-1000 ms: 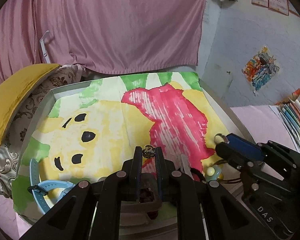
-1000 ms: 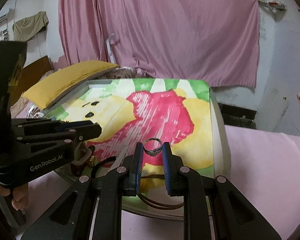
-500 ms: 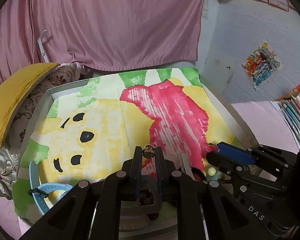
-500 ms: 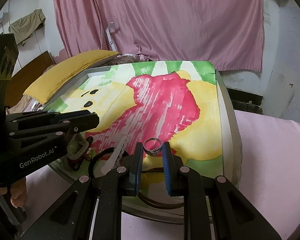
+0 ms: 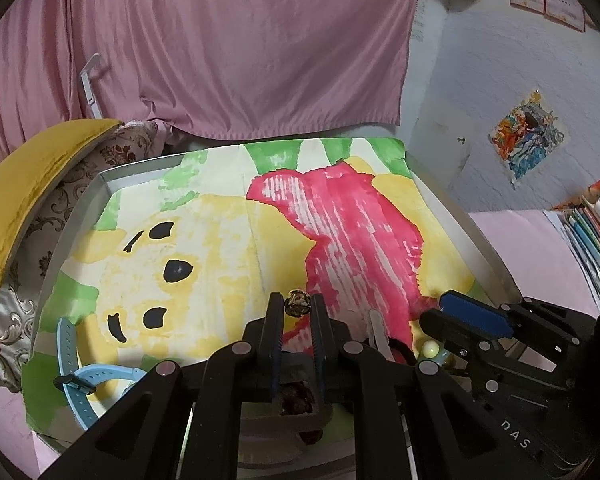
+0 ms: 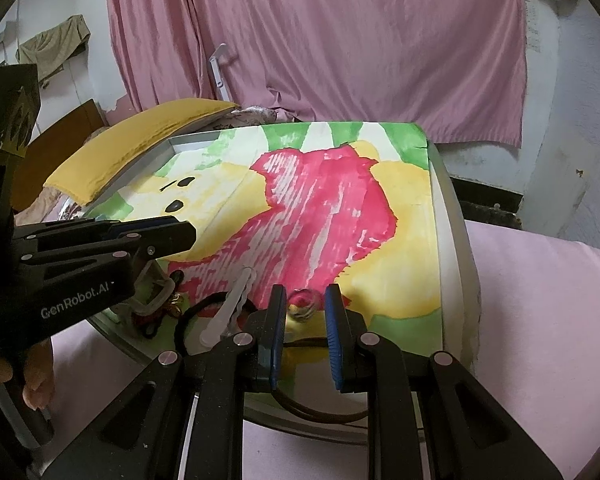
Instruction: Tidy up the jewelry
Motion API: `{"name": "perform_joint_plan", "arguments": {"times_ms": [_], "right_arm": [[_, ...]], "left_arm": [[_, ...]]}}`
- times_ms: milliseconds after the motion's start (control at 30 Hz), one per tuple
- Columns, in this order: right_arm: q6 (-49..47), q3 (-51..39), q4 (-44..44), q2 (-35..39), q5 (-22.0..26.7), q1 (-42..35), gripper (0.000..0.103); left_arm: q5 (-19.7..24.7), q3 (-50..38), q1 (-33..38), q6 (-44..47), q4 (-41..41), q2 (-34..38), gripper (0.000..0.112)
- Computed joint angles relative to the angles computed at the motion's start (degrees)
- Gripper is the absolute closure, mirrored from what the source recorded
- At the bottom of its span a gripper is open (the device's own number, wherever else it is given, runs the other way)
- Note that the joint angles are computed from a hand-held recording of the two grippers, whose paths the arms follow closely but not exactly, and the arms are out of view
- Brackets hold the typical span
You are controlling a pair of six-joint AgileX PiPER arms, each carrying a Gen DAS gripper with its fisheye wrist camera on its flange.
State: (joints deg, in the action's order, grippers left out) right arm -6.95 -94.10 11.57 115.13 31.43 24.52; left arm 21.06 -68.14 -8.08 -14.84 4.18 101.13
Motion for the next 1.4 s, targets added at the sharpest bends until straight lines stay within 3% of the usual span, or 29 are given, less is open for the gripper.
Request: {"name": "perform_joint_plan", "arguments": {"times_ms": [167,300,533,700,767,1133,1200,1400], "right_arm": [[0.54,1.14,-0.79,-0.84,-1.38,-0.02,0.084],[1.37,3.54,-1.54,-2.52,-4.05,0.03,0.072],[3.55,7.59,-3.67,-5.97,-8.82,0.2,0.07],[2.38,10.4,-2.53,-8.57,-11.17,0.4,0.064],[2.86,11.1,-2.94,-9.27,-11.69,0.6,0.062],[1.31,16.15,-0.84,-13.48,-15.56,1.76,0.042],[2.23,17.67,-1.5,-14.63,-16.62,2.12,0.034],[5.39,21.64,-3.84,-17.57,-19.16,2.84,0.022]], "left_arm": [[-0.43,0.65,0.72,2.74,-3.32,-0.59,0.098],[-1.35,1.7,0.78,3.62,-4.22,-1.74,0.088],[-3.84,4.17,0.63,1.02,-1.71,-4.38,0.083],[-6.77,7.55,0.63,-4.11,2.7,-7.9,0.061],[-7.52,8.55,0.91,-4.15,2.47,-8.97,0.06],[-10.69,16.63,1.99,-26.76,24.38,-15.83,0.036],[-11.39,18.39,2.28,-31.03,28.24,-17.05,0.03],[-12.51,23.39,2.68,-50.24,45.85,-20.57,0.019]]}}
